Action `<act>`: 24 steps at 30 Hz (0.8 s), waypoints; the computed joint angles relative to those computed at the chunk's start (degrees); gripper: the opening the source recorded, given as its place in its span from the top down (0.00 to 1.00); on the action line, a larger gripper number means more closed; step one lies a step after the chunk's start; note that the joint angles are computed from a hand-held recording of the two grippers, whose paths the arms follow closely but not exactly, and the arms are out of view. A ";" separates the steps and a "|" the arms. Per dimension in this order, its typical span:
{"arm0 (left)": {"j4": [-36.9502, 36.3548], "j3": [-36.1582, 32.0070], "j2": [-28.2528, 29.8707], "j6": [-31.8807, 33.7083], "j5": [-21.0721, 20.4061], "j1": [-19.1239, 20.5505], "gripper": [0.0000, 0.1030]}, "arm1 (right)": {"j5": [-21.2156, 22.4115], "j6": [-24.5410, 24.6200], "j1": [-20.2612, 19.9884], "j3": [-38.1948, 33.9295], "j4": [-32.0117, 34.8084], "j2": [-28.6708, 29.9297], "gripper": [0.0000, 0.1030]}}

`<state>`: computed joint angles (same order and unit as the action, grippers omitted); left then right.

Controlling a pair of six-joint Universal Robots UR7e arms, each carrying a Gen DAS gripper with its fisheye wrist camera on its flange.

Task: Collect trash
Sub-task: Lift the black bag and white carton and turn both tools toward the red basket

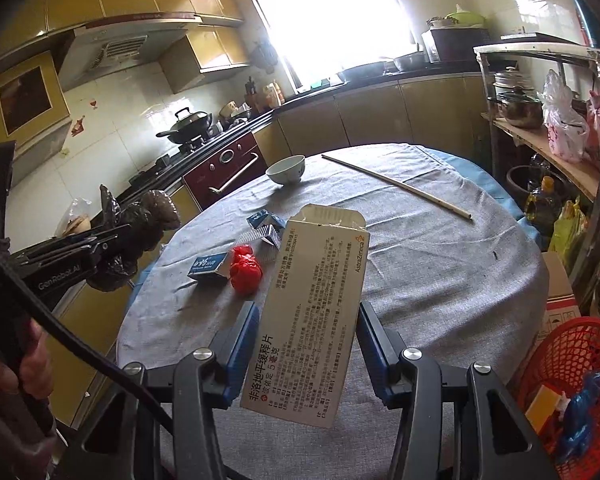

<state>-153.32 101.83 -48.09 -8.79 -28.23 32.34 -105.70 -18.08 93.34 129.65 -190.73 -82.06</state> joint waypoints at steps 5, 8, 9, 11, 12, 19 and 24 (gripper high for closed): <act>0.37 -0.11 0.32 0.07 0.00 -0.27 0.67 | 0.41 0.12 -0.13 0.61 -0.55 -0.48 0.49; 0.51 -0.16 0.58 0.17 0.06 -0.41 0.67 | 0.68 0.29 -0.28 0.71 -0.53 -0.59 0.49; 0.73 -0.20 0.65 0.07 -0.03 -0.43 0.67 | 0.73 0.35 -0.35 0.74 -0.45 -0.64 0.49; 1.21 -0.30 0.77 -0.10 -0.14 -0.51 0.67 | 0.87 0.60 -0.48 0.83 -0.26 -0.79 0.49; 1.36 -0.35 0.89 -0.09 -0.20 -0.54 0.67 | 0.93 0.67 -0.57 0.85 -0.18 -0.84 0.49; 2.95 -1.02 1.73 -0.57 -0.89 -0.68 0.67 | 1.60 1.08 -1.54 1.16 0.01 -1.40 0.49; 3.73 -1.66 2.52 -0.58 -1.25 -0.80 0.67 | 2.20 1.43 -2.37 1.52 0.04 -1.88 0.49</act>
